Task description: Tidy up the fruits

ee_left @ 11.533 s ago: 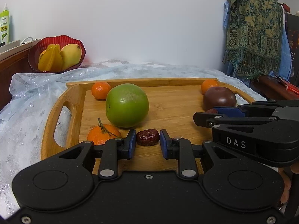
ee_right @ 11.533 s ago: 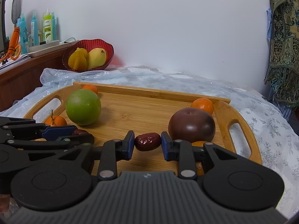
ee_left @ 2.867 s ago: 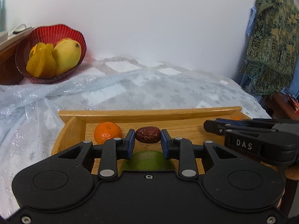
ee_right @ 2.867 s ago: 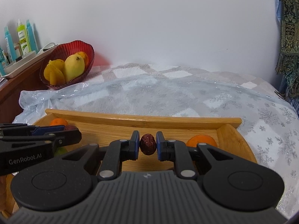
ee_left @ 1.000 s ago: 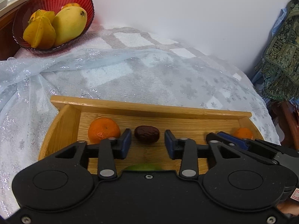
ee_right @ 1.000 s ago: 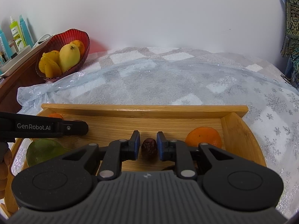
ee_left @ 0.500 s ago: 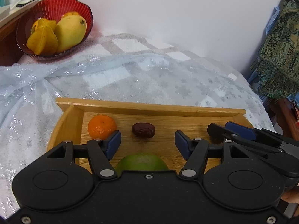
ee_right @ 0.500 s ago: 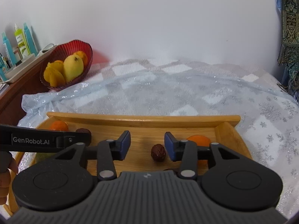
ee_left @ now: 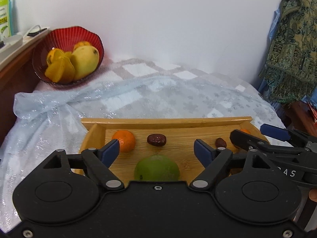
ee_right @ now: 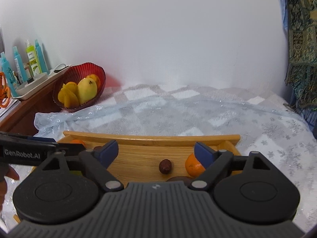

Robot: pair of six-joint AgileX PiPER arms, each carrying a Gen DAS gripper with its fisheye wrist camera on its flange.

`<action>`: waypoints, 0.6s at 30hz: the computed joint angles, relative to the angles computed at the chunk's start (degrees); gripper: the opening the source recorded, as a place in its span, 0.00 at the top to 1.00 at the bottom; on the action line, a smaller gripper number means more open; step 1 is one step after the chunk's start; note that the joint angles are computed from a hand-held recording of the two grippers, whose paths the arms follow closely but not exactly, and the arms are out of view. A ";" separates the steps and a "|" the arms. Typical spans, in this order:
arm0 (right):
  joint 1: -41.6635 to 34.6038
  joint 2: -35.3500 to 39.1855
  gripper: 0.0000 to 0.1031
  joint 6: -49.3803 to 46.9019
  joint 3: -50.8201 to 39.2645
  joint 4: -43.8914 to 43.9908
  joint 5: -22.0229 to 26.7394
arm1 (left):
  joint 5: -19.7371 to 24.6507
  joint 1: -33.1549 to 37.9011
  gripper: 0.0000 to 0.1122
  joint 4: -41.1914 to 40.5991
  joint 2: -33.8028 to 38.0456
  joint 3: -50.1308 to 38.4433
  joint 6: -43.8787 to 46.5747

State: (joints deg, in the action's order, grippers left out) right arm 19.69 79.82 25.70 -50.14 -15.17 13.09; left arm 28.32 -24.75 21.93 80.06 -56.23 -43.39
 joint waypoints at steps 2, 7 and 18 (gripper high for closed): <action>0.71 -1.99 0.06 5.64 1.38 -5.87 0.12 | 0.39 -0.63 0.26 1.81 -1.56 0.93 -1.76; 1.43 -5.92 0.00 15.72 3.78 -15.22 0.02 | 2.38 -3.48 0.22 7.80 -4.36 2.50 -7.02; 5.22 -9.34 0.00 35.23 7.13 -33.44 3.26 | 5.45 -8.94 0.20 16.38 -8.76 6.56 -17.99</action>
State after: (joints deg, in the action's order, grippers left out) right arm 24.91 70.48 60.94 -43.01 -48.61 16.34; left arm 33.77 -33.70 38.31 71.30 -49.67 -61.38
